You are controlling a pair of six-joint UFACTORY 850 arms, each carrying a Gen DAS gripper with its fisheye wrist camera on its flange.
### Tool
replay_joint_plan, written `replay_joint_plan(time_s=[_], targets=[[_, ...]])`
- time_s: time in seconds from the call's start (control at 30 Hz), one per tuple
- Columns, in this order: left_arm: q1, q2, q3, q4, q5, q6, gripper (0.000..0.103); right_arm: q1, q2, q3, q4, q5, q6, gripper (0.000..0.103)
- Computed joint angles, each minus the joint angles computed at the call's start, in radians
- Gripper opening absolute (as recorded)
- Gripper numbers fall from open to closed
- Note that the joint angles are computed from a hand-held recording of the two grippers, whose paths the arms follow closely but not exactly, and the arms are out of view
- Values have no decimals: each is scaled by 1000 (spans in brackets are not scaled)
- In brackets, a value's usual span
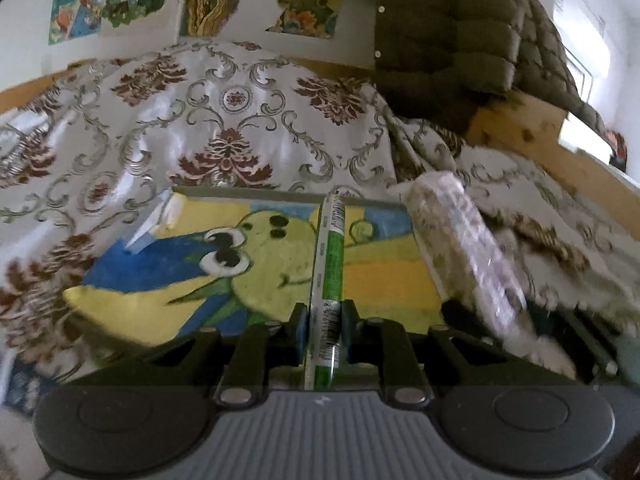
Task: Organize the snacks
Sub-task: 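Carry both held items over the grey tray and open both tools to drop them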
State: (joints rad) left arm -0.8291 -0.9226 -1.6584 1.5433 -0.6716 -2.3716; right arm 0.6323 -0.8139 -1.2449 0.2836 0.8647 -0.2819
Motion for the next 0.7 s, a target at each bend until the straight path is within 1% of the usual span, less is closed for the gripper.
replay_joint_plan(time_s=[0.1, 0.23, 0.37, 0.53, 0.63, 0.7], targets=[[32, -49, -62, 14, 22, 18, 18, -13, -49, -70, -26, -44, 6, 40], [65, -103, -127, -18, 69, 53, 18, -26, -85, -129, -32, -126, 22, 40], [84, -149, -185, -105, 98, 123, 18, -30, -110, -174, 3, -196, 1, 40], [98, -177, -229, -261, 139, 261, 19, -28, -122, -196, 46, -248, -38, 40], [100, -193, -262, -358, 136, 376, 19, -25, -123, -200, 68, -259, -75, 40], [98, -197, -269, -379, 131, 399, 19, -23, -123, -205, 88, -273, -103, 40]])
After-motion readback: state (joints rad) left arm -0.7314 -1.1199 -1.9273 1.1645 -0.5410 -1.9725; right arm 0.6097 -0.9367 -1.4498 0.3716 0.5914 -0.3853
